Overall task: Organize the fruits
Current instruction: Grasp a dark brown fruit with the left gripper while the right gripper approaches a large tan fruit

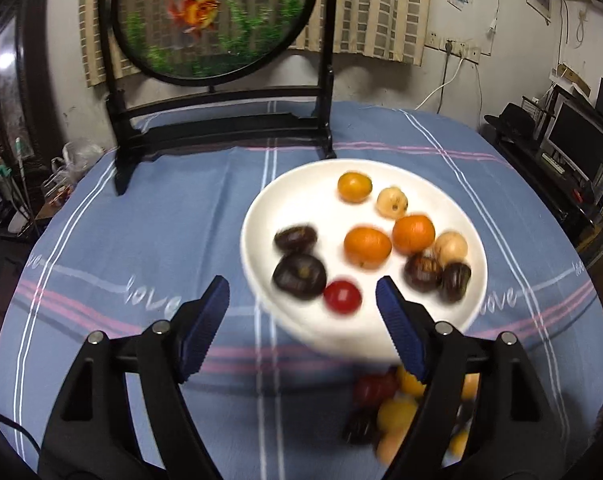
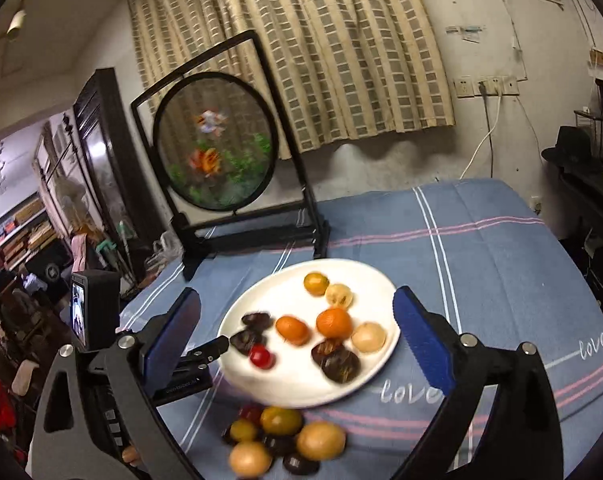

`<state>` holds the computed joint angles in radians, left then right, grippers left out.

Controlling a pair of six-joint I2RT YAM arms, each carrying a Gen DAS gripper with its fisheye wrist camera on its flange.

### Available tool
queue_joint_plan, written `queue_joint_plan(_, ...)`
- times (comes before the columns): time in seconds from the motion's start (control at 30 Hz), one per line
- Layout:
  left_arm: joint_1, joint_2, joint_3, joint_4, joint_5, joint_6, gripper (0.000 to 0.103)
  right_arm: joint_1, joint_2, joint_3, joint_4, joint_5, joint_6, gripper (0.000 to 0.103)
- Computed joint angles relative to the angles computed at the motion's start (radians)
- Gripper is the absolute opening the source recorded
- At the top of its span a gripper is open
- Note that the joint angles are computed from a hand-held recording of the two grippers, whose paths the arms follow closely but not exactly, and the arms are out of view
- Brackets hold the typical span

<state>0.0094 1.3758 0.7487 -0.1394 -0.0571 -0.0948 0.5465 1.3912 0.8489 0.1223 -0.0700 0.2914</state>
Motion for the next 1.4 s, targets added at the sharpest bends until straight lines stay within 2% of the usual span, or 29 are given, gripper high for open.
queue_joint_plan(0.23,-0.061,-0.172,-0.208,0.018,-0.040,-0.011,0.086,0.028,-0.090,-0.190,0.023,0.005,0.021,0.097)
queue_joint_plan(0.33,-0.106,-0.151,-0.222,0.047,-0.048,-0.003,0.086,0.004,-0.076,-0.223,0.026,-0.018,0.055,0.097)
queue_joint_plan(0.5,-0.176,-0.069,-0.213,0.088,-0.129,0.004,0.086,-0.038,-0.048,-0.209,0.011,-0.051,0.091,0.097)
queue_joint_plan(0.6,-0.173,-0.034,-0.206,0.096,-0.125,0.003,0.088,-0.046,-0.036,-0.213,0.011,-0.069,0.099,0.097)
queue_joint_plan(0.77,-0.162,0.009,-0.214,0.108,-0.253,0.037,0.088,-0.049,-0.034,-0.212,-0.001,-0.065,0.093,0.097)
queue_joint_plan(0.8,-0.134,0.013,-0.214,0.102,-0.243,0.042,0.088,-0.051,-0.037,-0.213,-0.002,-0.064,0.092,0.097)
queue_joint_plan(0.97,0.051,0.008,-0.231,0.060,-0.069,0.071,0.088,-0.059,-0.051,-0.220,-0.002,-0.072,0.094,0.097)
queue_joint_plan(1.17,0.157,-0.041,-0.275,0.061,0.012,0.107,0.088,-0.058,-0.057,-0.222,-0.002,-0.072,0.096,0.097)
queue_joint_plan(1.27,0.137,-0.047,-0.283,0.076,0.001,0.107,0.088,-0.058,-0.057,-0.225,0.003,-0.071,0.097,0.097)
queue_joint_plan(1.4,0.041,-0.073,-0.332,0.172,-0.143,0.107,0.088,-0.056,-0.058,-0.228,0.008,-0.069,0.096,0.097)
